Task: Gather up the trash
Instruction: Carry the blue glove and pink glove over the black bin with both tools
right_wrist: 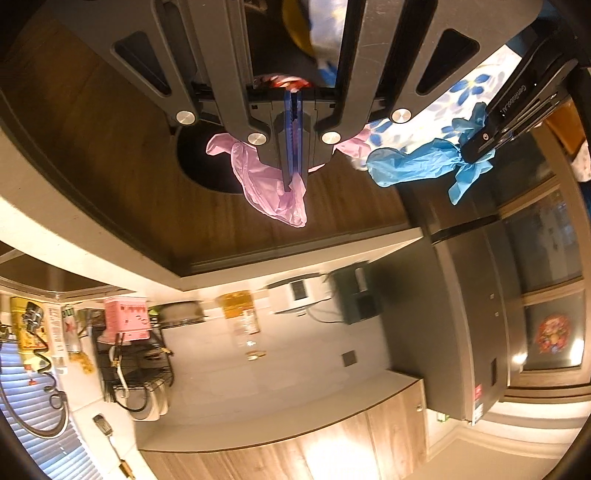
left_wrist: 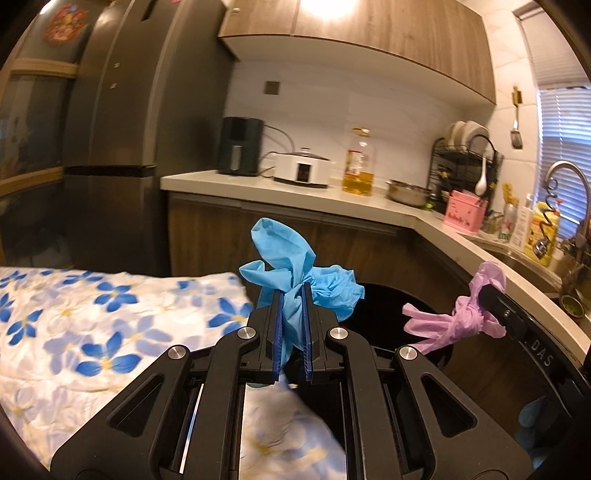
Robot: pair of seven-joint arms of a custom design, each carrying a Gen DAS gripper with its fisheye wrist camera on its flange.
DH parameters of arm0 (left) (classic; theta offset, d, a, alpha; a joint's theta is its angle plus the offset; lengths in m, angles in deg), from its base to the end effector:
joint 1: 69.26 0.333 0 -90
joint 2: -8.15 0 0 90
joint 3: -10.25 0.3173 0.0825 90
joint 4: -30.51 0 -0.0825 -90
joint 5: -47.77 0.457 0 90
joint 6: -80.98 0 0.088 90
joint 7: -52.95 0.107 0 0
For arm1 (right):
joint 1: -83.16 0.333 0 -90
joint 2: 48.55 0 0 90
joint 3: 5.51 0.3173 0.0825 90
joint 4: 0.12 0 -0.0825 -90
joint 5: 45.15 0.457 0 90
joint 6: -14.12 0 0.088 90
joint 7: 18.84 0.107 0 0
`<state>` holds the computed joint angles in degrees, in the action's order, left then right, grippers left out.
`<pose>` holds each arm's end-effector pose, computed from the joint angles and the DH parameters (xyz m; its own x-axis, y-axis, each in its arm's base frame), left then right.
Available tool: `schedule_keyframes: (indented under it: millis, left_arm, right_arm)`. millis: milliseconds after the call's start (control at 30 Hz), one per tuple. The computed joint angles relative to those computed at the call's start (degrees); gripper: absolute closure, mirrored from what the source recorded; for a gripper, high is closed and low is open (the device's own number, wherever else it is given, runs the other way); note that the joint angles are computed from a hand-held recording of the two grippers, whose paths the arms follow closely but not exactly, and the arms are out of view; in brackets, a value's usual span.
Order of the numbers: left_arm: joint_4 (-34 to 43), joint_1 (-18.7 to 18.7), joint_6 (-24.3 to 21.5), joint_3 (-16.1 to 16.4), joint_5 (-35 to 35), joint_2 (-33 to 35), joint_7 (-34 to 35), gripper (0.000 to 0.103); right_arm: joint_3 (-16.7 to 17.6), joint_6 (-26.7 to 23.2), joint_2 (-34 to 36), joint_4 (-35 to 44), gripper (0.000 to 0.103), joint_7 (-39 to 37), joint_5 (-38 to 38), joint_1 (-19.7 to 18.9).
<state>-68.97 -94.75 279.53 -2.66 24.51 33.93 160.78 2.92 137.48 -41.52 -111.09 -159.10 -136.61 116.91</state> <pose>0.6354 -0.4105 0.4346 -0.4792 -0.8680 0.1303 -0.3336 0.0427 -0.9417 0.5332 0.4244 0.4350 -0.3479 -0.9001 -0.2622 -0.1540 0.3308 -0.9311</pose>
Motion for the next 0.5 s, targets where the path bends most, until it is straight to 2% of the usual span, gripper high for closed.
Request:
schedule_keyframes:
  millis: [333, 500]
  left_arm:
    - [8.40, -2.32, -4.54, 0.50, 1.83, 5.83, -0.34, 0.095]
    - [11.53, -4.20, -6.30, 2.17, 2.58, 7.96, -0.91, 0.095]
  right_arm:
    - [-0.50, -0.24, -1.31, -1.62, 0.100, 0.40, 1.18, -1.80]
    - [-0.66, 0.28, -1.00, -1.42, 0.100, 0.46, 1.52, -2.54]
